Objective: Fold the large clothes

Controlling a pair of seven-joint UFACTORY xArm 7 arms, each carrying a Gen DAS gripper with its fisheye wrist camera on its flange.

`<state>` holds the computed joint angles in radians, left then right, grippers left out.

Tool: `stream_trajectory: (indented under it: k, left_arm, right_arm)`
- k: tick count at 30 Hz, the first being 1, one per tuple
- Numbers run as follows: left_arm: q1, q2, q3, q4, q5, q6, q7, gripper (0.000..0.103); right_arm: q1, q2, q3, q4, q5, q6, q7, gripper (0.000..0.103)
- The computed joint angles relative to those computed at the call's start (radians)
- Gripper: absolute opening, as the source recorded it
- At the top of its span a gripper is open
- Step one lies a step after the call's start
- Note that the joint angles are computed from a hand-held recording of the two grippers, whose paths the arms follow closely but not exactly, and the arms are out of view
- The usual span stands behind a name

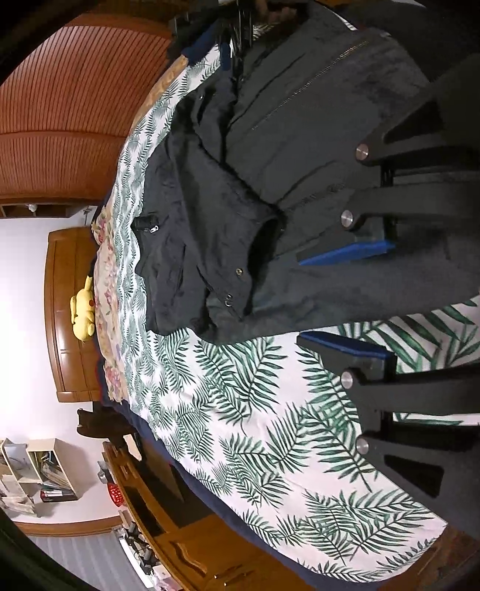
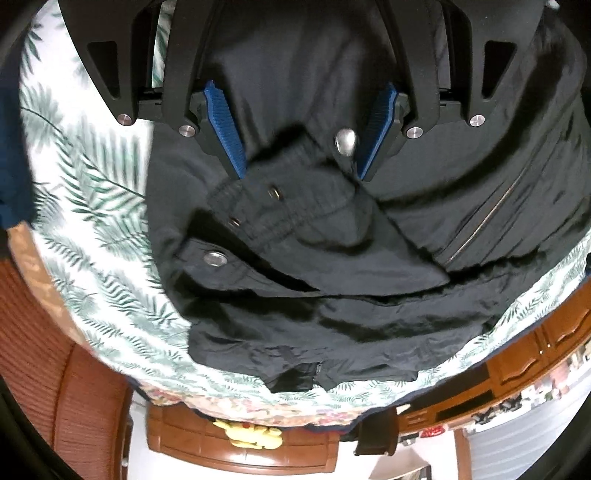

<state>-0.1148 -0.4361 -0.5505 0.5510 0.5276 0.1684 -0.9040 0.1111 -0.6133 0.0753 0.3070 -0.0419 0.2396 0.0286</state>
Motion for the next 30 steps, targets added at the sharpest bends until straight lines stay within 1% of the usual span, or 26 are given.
stream_trajectory:
  k: [2,4,7,9,11,16,21,25,27,30]
  left_arm:
    - [-0.021,-0.002,0.017,-0.018,-0.014,-0.010,0.006,0.035]
    - [-0.028,-0.004,0.017,-0.031,-0.023,-0.010,0.007,0.035]
    - [-0.044,-0.007,0.021,-0.050,-0.034,-0.005,0.016,0.035]
    - [-0.072,0.004,0.041,-0.057,-0.052,-0.002,0.039,0.035]
    - [-0.084,0.004,0.043,-0.064,-0.062,0.014,0.042,0.035]
    - [-0.127,-0.016,0.065,-0.092,-0.098,0.042,0.045,0.035]
    - [-0.148,-0.025,0.082,-0.116,-0.118,0.035,0.053,0.037]
    - [-0.164,-0.042,0.088,-0.129,-0.138,0.044,0.061,0.038]
    - [-0.190,-0.056,0.106,-0.142,-0.164,0.048,0.069,0.038]
    - [-0.252,-0.088,0.147,-0.171,-0.221,0.051,0.093,0.038]
  right_arm:
    - [-0.007,-0.112,0.008,-0.046,-0.002,0.056,0.014,0.064]
    - [-0.017,-0.206,0.019,-0.085,-0.009,0.101,0.028,0.064]
    - [-0.012,-0.375,0.014,-0.149,-0.014,0.200,0.034,0.064]
    - [-0.016,-0.457,0.015,-0.177,-0.019,0.257,0.040,0.064]
    - [-0.022,-0.533,0.007,-0.203,-0.023,0.317,0.038,0.064]
    - [-0.010,-0.663,-0.013,-0.245,-0.012,0.421,0.033,0.064]
    - [0.014,-0.727,-0.035,-0.273,0.018,0.473,0.025,0.064]
    - [0.040,-0.733,-0.016,-0.297,0.033,0.472,0.033,0.064]
    - [0.048,-0.744,0.002,-0.309,0.031,0.470,0.047,0.065]
    - [0.050,-0.753,-0.010,-0.315,0.033,0.468,0.053,0.065]
